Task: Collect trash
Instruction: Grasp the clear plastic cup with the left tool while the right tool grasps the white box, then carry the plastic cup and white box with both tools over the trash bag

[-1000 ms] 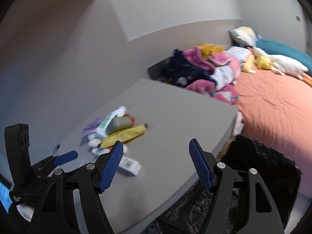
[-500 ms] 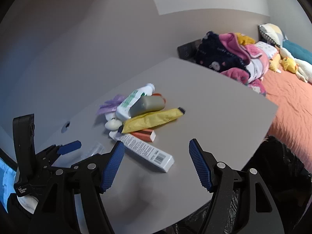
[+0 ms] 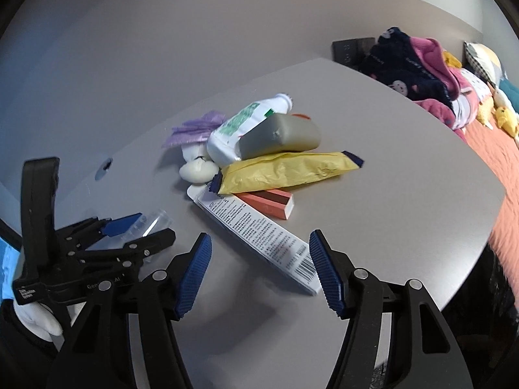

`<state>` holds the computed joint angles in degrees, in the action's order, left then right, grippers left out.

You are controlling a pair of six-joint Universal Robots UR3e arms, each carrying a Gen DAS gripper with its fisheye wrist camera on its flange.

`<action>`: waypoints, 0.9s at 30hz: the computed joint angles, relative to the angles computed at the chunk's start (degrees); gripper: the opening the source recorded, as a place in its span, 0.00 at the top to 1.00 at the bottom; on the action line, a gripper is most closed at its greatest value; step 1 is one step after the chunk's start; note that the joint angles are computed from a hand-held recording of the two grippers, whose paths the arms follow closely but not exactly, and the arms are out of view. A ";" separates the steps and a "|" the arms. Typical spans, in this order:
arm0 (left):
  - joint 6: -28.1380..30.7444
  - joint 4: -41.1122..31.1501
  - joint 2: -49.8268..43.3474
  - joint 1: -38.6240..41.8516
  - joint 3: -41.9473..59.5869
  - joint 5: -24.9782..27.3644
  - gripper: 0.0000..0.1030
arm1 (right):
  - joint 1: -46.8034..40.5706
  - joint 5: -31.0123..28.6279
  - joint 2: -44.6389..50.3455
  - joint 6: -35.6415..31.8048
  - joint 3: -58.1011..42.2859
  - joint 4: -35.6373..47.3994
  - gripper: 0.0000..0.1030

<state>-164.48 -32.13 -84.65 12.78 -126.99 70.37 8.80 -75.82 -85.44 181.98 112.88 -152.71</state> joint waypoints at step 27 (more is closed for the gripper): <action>2.12 -3.44 6.63 7.31 -4.30 -3.66 0.64 | 4.84 1.42 9.88 -6.83 -8.61 4.53 0.72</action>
